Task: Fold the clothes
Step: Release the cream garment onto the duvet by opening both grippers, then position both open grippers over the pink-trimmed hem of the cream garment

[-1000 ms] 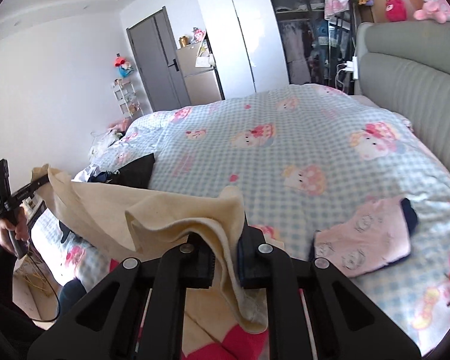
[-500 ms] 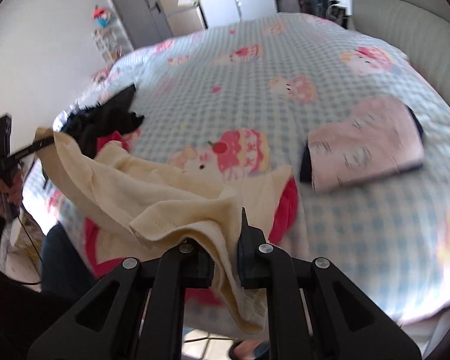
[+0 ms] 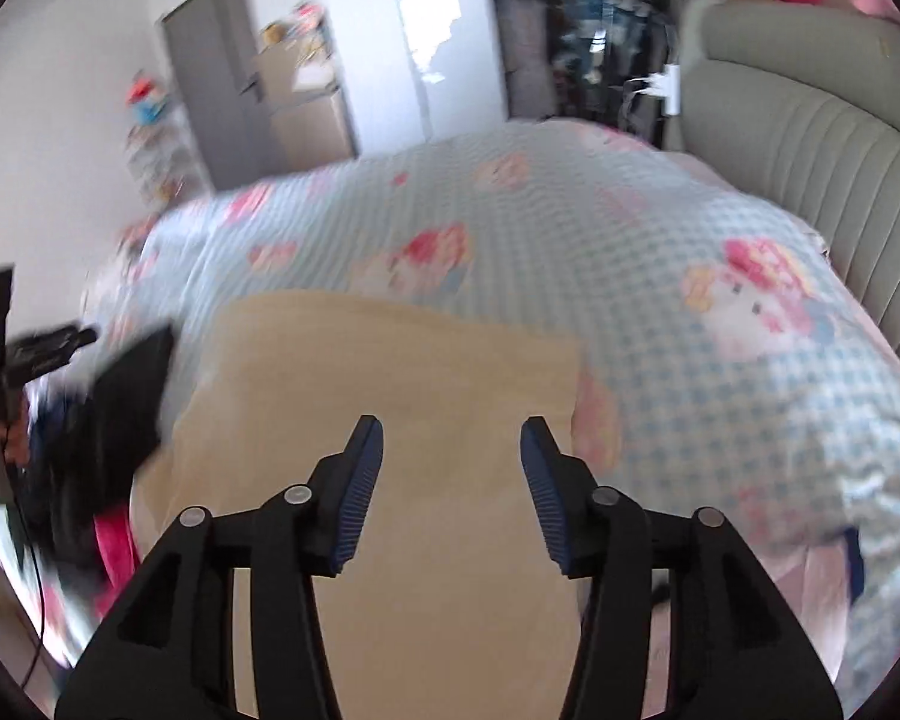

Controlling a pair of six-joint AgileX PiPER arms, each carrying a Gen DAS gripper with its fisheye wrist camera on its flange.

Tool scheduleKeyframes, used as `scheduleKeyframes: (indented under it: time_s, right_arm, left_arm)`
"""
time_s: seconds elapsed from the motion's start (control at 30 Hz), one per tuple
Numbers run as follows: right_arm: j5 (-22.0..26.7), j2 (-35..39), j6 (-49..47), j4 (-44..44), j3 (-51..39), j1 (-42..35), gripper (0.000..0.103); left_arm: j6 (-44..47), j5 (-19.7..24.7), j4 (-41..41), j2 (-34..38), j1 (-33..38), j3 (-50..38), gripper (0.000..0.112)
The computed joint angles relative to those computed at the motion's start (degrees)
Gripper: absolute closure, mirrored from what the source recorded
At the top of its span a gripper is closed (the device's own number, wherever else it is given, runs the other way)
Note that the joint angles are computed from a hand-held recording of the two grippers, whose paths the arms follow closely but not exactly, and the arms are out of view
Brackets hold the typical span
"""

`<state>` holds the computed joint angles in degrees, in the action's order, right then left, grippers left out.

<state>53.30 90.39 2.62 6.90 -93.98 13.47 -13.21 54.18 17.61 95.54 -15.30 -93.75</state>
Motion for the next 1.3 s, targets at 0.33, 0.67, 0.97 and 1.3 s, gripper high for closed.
scheduleKeyframes:
  time_s: [0.33,0.67,0.97,1.3]
  right_arm:
    - [-8.87,-25.87,17.35,-1.17,41.55,17.35,0.054]
    - [-10.23,-30.82,50.22,-18.70,56.19,40.59,0.054]
    - [-8.47,-36.09,71.88,-29.00,63.08,55.75,0.054]
    - [5.66,-45.24,98.77,-39.80,66.58,78.86,0.053]
  left_arm:
    - [-38.12,-12.22,6.29,-25.91,-32.02,44.31,0.066]
    - [-60.52,-9.06,7.64,-28.64,-47.10,55.05,0.066]
    - [-81.82,-2.76,13.24,-30.45,-62.47,58.25,0.065]
    - [-91.73,-2.15,17.19,-36.79,-69.44,60.09,0.064]
